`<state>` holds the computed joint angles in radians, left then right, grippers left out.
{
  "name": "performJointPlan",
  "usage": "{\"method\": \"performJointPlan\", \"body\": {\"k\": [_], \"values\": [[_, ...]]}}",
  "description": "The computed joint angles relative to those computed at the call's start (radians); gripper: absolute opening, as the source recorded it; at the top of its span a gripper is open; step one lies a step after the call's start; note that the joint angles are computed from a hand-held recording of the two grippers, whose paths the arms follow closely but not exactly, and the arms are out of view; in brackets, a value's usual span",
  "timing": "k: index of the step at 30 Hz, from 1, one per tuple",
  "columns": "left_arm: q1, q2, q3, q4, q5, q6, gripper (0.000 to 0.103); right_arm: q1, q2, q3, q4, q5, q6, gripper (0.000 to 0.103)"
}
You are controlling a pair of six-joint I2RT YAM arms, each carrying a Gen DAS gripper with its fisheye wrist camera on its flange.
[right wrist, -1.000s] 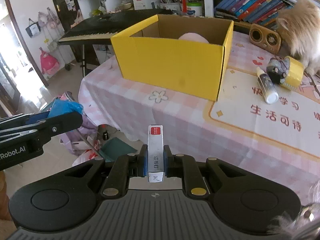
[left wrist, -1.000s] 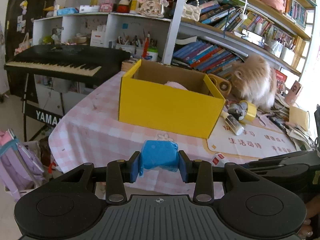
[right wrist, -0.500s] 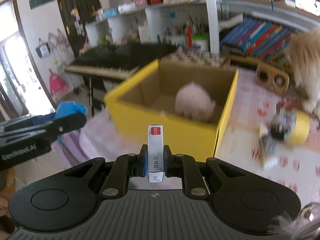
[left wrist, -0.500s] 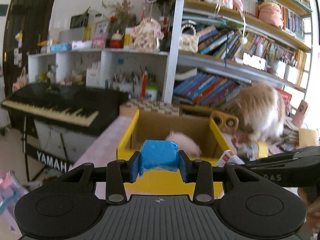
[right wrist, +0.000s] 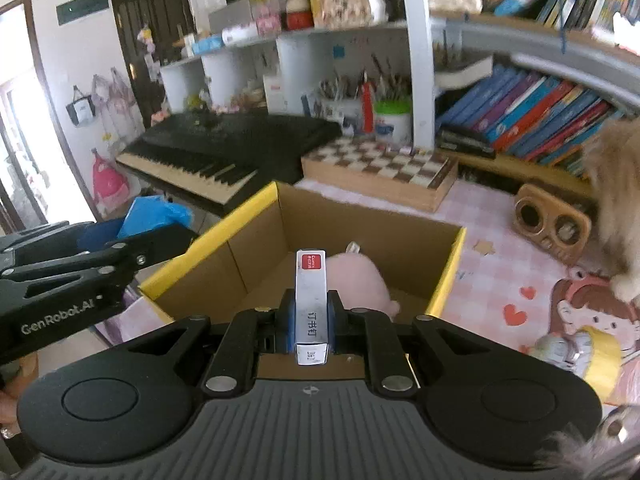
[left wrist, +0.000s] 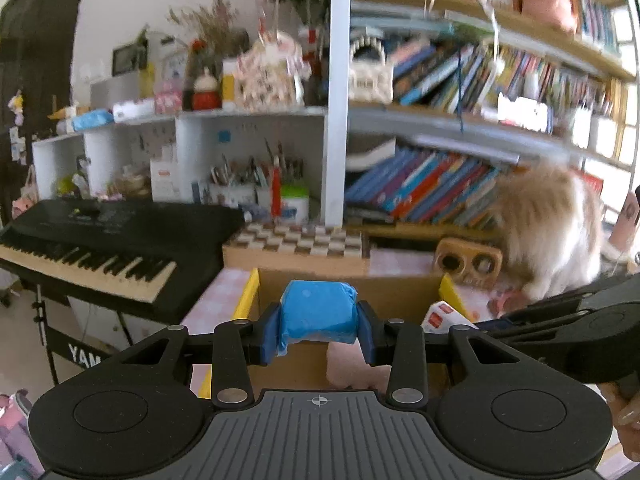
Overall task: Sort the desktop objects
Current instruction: 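Lower both tools into the yellow box and open both grippers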
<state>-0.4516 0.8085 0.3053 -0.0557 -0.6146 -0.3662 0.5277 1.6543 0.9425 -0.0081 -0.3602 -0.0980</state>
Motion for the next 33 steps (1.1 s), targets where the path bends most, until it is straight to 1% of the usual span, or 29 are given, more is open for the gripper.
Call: {"method": "performJointPlan", "body": {"k": [3, 6, 9, 13, 18, 22, 28, 33], "values": [[0.093, 0.134, 0.024, 0.061, 0.102, 0.032, 0.038, 0.018, 0.101, 0.085, -0.051, 0.012, -0.05, 0.013], [0.169, 0.271, 0.064, 0.091, 0.193, 0.06, 0.038, 0.042, 0.2, 0.175, -0.114, 0.037, -0.122, 0.014], [0.21, 0.378, 0.102, 0.109, 0.25, 0.095, 0.038, 0.057, 0.302, 0.288, -0.201, 0.062, -0.194, 0.014], [0.252, 0.499, 0.164, 0.098, 0.326, 0.14, 0.038, 0.076, 0.404, 0.422, -0.323, 0.083, -0.273, 0.014], [0.28, 0.604, 0.227, 0.061, 0.368, 0.162, 0.038, 0.093, 0.507, 0.577, -0.493, 0.108, -0.347, 0.014], [0.285, 0.646, 0.25, 0.036, 0.387, 0.172, 0.038, 0.105, 0.533, 0.623, -0.557, 0.137, -0.401, 0.014], [0.305, 0.664, 0.246, 0.038, 0.411, 0.145, 0.038, 0.108, 0.536, 0.628, -0.573, 0.146, -0.408, 0.014], [0.297, 0.653, 0.23, 0.05, 0.395, 0.134, 0.039, 0.108, 0.53, 0.62, -0.57, 0.153, -0.392, 0.014]]}}
